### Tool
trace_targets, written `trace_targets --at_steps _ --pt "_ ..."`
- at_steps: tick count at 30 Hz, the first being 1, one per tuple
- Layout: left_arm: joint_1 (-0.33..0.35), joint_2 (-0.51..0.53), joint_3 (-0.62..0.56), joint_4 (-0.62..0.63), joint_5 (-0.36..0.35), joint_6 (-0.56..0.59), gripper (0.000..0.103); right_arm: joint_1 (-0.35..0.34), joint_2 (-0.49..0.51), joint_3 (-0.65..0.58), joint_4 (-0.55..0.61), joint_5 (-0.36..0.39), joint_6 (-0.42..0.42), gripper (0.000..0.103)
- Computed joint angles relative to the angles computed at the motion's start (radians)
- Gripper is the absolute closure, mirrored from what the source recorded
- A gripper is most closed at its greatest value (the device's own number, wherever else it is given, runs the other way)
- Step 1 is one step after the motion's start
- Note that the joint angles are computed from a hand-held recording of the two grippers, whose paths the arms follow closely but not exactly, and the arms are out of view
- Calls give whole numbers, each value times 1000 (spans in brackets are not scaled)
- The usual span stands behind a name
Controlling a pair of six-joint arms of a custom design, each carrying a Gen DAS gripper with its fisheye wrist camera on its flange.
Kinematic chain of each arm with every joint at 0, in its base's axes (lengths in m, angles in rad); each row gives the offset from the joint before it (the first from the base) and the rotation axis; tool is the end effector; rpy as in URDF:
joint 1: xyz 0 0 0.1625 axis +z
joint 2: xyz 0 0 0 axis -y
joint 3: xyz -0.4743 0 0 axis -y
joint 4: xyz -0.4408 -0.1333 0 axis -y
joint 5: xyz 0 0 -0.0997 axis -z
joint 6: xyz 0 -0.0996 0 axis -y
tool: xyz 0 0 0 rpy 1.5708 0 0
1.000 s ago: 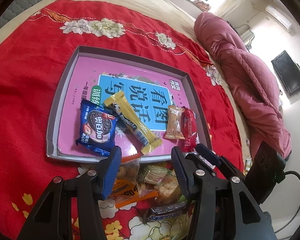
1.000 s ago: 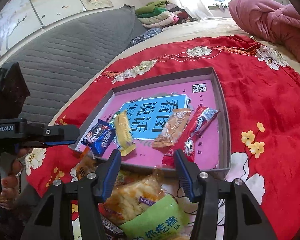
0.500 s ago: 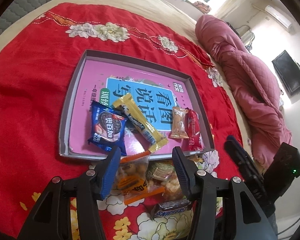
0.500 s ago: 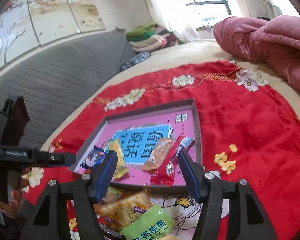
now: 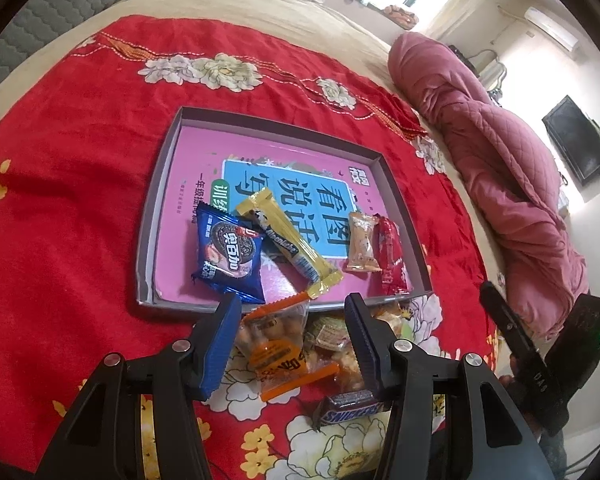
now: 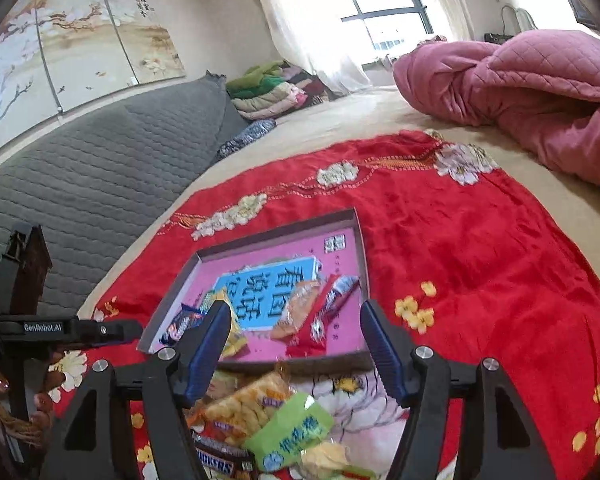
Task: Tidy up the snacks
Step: 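Move both tools back over the snack pile beside the box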
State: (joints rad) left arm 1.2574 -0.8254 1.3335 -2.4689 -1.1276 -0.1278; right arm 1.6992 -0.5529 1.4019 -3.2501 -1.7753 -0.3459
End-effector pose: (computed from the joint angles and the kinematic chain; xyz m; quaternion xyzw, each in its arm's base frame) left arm -0.0894 -0.8469 0.2513 0.0463 0.9569 -0.2316 0.1690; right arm 0.2190 -0.8128 0.0885 0.1738 -0.8945 0.3887 0.1364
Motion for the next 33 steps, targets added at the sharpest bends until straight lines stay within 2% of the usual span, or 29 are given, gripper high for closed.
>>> trace_targets --at_steps 33 --pt "5 -34 54 4 -6 -7 48 24 -35 84 65 -158 45 36"
